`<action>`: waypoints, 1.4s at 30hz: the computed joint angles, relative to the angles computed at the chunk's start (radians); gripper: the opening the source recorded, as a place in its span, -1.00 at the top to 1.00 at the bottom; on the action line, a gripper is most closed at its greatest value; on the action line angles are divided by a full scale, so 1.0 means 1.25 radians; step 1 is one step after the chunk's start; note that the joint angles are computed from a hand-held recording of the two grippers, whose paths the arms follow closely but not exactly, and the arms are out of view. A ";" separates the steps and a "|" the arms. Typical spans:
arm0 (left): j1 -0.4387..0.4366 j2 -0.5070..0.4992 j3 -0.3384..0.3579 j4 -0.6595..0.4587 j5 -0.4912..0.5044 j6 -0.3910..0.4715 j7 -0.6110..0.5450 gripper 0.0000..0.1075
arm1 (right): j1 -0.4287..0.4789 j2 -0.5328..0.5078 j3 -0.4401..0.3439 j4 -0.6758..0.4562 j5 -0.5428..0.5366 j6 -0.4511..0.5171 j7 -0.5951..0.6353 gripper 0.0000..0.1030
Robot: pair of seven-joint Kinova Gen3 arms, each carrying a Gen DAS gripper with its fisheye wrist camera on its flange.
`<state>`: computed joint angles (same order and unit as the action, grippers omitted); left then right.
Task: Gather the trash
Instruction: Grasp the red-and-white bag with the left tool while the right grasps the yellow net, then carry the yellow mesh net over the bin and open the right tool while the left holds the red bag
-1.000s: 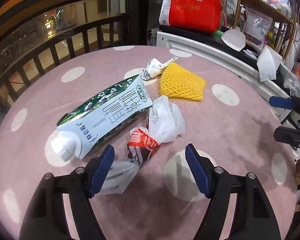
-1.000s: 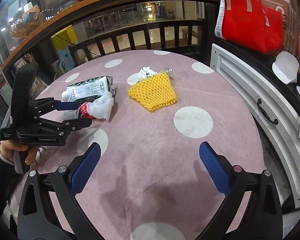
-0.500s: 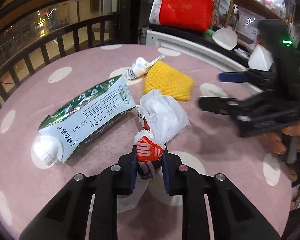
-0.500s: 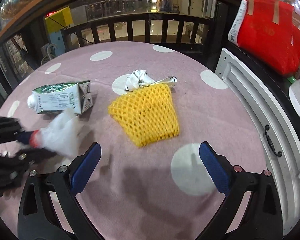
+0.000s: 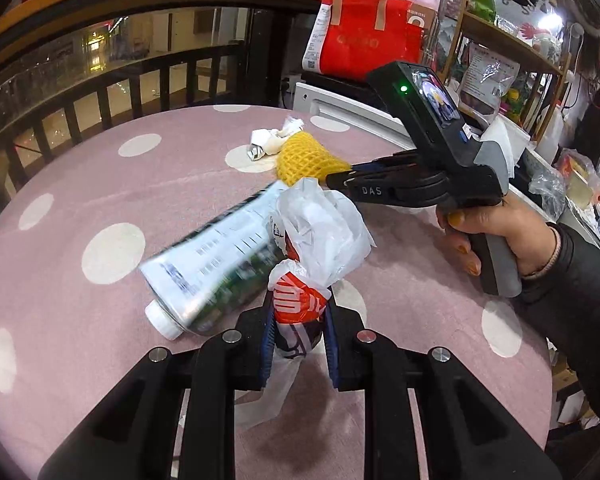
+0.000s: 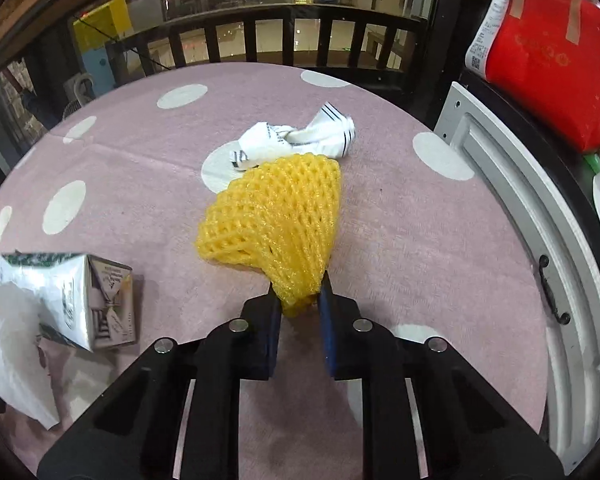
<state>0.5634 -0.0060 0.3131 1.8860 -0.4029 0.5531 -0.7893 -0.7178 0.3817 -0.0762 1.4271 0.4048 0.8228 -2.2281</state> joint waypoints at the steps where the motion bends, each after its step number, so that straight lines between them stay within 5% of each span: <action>1: 0.001 -0.004 0.001 0.003 0.001 -0.001 0.006 0.62 | -0.004 -0.012 0.001 0.016 0.004 -0.009 -0.010 0.67; 10: -0.014 -0.062 0.056 0.045 -0.027 -0.013 0.107 0.62 | -0.051 -0.151 -0.039 0.167 0.088 -0.039 -0.146 0.67; 22: -0.023 -0.105 0.173 0.068 -0.131 0.021 0.317 0.62 | -0.043 -0.353 -0.213 0.348 0.220 0.002 -0.406 0.67; 36: 0.027 -0.094 0.289 0.058 -0.274 0.074 0.534 0.62 | 0.062 -0.540 -0.406 0.478 0.161 0.053 -0.543 0.67; 42: 0.094 -0.056 0.286 0.042 -0.339 0.084 0.603 0.62 | 0.113 -0.638 -0.446 0.533 0.086 0.068 -0.564 0.67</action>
